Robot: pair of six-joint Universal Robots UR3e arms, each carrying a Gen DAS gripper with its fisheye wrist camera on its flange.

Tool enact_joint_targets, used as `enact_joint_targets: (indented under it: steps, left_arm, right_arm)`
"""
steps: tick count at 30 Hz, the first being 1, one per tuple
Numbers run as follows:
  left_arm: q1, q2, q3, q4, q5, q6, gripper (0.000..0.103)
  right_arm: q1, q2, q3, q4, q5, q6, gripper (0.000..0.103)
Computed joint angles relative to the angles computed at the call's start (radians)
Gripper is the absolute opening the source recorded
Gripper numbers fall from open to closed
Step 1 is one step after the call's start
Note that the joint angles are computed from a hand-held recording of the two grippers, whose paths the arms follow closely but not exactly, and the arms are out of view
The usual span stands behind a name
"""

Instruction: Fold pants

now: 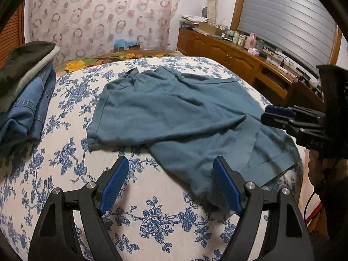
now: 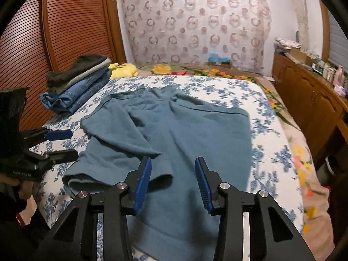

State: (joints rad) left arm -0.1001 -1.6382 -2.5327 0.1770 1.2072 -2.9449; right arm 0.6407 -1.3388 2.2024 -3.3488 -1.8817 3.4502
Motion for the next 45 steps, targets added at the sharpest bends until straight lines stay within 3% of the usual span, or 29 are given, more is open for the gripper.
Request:
enact_joint_targets:
  steps: [13, 22, 24, 27, 36, 45]
  left_arm:
    - [0.013, -0.063, -0.006, 0.03, -0.006, -0.014, 0.081]
    - [0.019, -0.068, -0.012, 0.039, -0.008, -0.016, 0.081]
    - [0.019, -0.067, -0.014, 0.041, -0.008, -0.017, 0.081]
    - [0.019, -0.053, -0.025, 0.051, -0.009, -0.02, 0.081]
    - [0.0, 0.033, -0.045, 0.028, -0.017, -0.026, 0.081]
    - [-0.062, 0.007, -0.011, 0.032, 0.003, -0.049, 0.081]
  right_arm:
    - [-0.125, 0.027, -0.077, 0.117, 0.157, -0.07, 0.043]
    - [-0.129, 0.047, -0.094, 0.113, 0.186, -0.076, 0.02]
    - [-0.092, 0.05, -0.091, 0.094, 0.14, -0.051, 0.012]
    - [-0.041, 0.032, -0.067, 0.047, 0.087, -0.031, 0.008]
    - [0.085, -0.053, 0.037, -0.087, -0.069, 0.004, 0.007]
    - [0.19, -0.14, 0.155, -0.125, -0.186, 0.076, 0.007]
